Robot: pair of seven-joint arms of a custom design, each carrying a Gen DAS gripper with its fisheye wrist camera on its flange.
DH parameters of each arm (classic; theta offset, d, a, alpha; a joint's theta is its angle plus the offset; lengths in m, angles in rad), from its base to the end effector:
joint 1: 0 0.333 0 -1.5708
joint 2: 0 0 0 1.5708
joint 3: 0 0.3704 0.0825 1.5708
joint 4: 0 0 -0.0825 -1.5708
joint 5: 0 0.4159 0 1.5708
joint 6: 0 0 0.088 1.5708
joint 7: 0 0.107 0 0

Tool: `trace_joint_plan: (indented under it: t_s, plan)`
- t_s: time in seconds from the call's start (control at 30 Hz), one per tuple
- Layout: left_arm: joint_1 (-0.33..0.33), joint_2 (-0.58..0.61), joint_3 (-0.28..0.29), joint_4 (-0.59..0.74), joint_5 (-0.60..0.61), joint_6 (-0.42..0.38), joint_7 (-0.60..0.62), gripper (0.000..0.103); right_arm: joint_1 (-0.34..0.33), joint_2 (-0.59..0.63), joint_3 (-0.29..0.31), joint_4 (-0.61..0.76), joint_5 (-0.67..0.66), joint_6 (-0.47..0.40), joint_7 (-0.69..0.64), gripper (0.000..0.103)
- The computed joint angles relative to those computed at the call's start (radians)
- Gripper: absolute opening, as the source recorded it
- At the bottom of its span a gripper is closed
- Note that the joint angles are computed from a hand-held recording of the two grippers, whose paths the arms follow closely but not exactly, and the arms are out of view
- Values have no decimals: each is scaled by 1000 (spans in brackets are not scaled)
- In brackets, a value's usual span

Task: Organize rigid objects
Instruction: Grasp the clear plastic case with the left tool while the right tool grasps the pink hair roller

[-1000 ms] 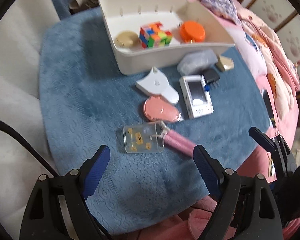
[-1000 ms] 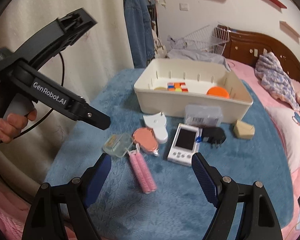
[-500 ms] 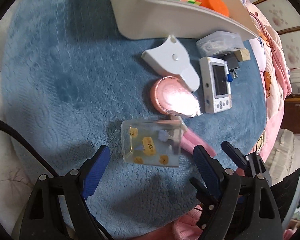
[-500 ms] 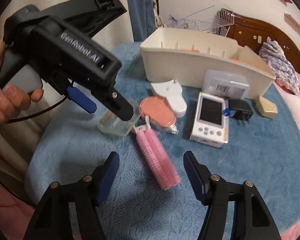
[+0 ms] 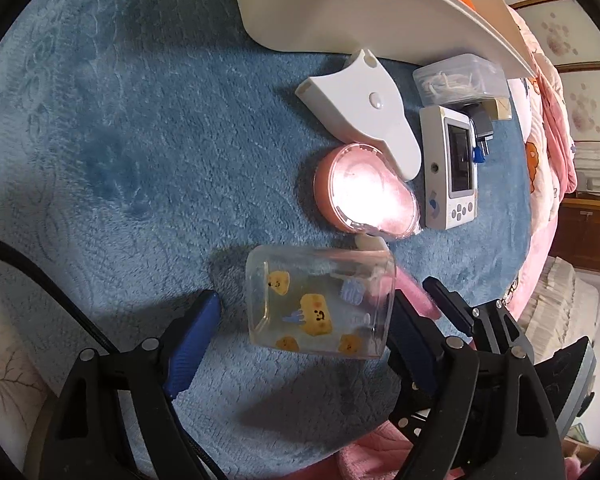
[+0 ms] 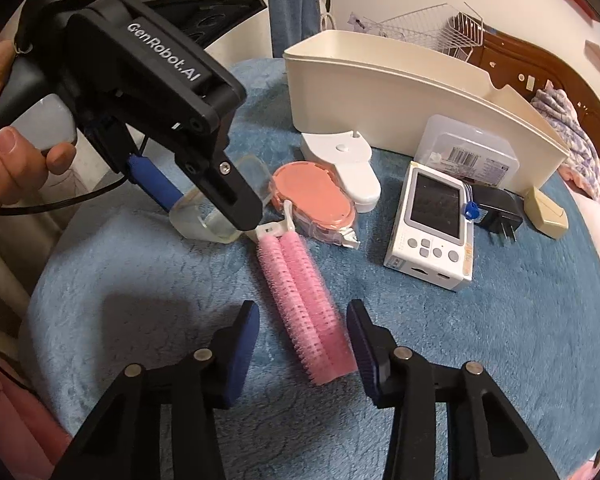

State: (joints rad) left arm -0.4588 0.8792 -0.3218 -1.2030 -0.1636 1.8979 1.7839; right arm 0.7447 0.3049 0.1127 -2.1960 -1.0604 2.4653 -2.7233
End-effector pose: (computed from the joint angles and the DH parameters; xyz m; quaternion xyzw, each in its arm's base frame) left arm 0.6199 -0.5222 0.2793 0.3511 -0.9118 0.0343 0.2101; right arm 0.3845 0.4452 0.2680 -0.5773 0.7613 -0.2423 0.1689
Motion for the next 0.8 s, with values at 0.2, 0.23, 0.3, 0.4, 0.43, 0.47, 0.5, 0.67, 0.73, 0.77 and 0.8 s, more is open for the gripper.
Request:
trace_joint_plan:
  t_s: [0.2, 0.23, 0.3, 0.4, 0.43, 0.47, 0.5, 0.67, 0.73, 0.77, 0.8]
  plan:
    - [12, 23, -10, 42, -15, -37, 30, 75, -9, 0, -4, -6, 12, 12, -12, 37]
    - [13, 29, -13, 52, -21, -47, 37, 73, -10, 2, -4, -5, 13, 14, -16, 36]
    - [14, 46, -17, 82, -33, -75, 47, 66, -13, 4, -4, -3, 23, 17, -32, 35]
    - [10, 53, -13, 95, -38, -82, 49, 66, -15, 4, -5, -2, 37, 25, -50, 34]
    - [10, 55, -12, 100, -41, -86, 52, 66, -17, 4, -5, -1, 46, 26, -61, 34]
    - [11, 54, -13, 97, -44, -85, 53, 66, -19, 5, -4, 1, 59, 26, -73, 34]
    - [13, 56, -13, 99, -48, -87, 53, 66, -20, 7, -5, 5, 68, 27, -83, 34]
    - [22, 55, -14, 97, -65, -90, 51, 65, -27, 11, -3, 15, 142, 25, -144, 33]
    - [26, 49, -12, 88, -68, -88, 53, 65, -31, 14, -2, 23, 183, 22, -175, 32]
    - [30, 42, -10, 78, -67, -81, 54, 65, -35, 17, 1, 30, 214, 18, -199, 32]
    - [34, 32, -7, 65, -67, -69, 52, 65, -38, 17, 1, 34, 237, 17, -216, 31]
